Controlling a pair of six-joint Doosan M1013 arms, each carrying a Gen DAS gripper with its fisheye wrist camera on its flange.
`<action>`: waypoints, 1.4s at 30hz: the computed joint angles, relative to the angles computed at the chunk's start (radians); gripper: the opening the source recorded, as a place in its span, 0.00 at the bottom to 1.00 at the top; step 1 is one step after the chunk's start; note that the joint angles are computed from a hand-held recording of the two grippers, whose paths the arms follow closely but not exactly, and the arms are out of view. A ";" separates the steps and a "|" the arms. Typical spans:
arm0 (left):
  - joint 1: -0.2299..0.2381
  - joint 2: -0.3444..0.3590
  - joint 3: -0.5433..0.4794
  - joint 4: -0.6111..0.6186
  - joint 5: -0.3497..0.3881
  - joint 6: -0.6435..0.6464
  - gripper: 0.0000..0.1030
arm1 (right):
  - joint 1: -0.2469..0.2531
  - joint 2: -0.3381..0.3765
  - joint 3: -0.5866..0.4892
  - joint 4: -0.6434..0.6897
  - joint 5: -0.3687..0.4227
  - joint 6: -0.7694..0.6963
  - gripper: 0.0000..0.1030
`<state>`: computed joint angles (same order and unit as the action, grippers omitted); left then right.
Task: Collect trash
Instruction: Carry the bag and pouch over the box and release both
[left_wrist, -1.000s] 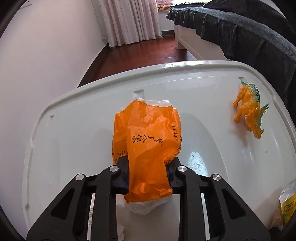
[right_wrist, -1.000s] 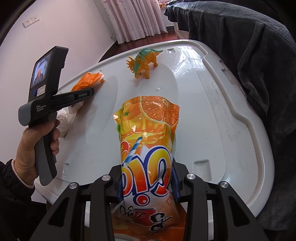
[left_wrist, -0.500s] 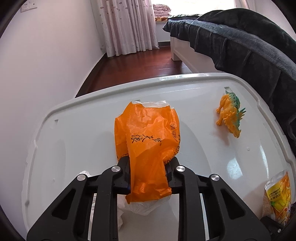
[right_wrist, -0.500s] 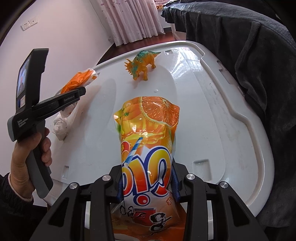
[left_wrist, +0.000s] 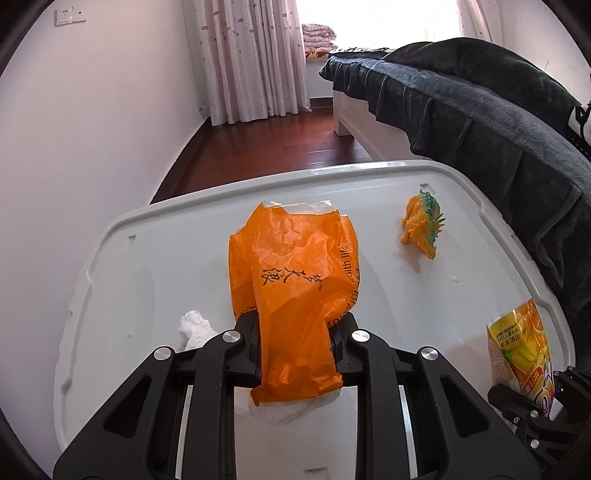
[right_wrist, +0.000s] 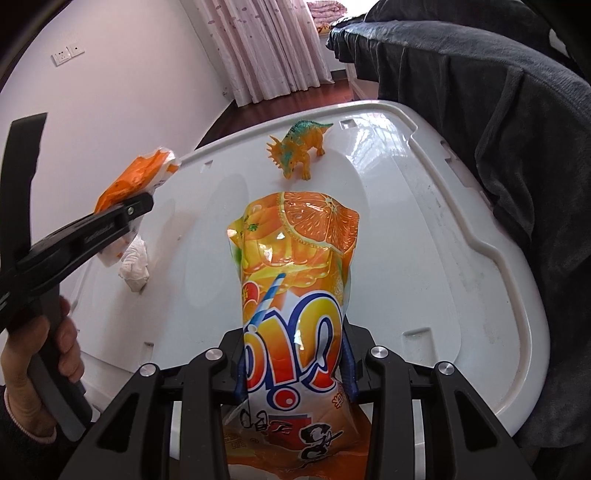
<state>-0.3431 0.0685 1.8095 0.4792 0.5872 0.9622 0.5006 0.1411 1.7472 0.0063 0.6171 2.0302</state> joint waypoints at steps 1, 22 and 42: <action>-0.002 -0.012 0.009 0.004 -0.001 -0.005 0.21 | 0.002 -0.005 0.005 -0.006 -0.008 0.006 0.36; -0.100 -0.334 0.261 0.036 -0.003 -0.077 0.21 | 0.137 -0.177 0.192 -0.197 -0.150 0.193 0.36; -0.088 -0.396 0.430 -0.218 0.112 -0.005 0.21 | 0.275 -0.177 0.265 -0.163 -0.070 0.244 0.36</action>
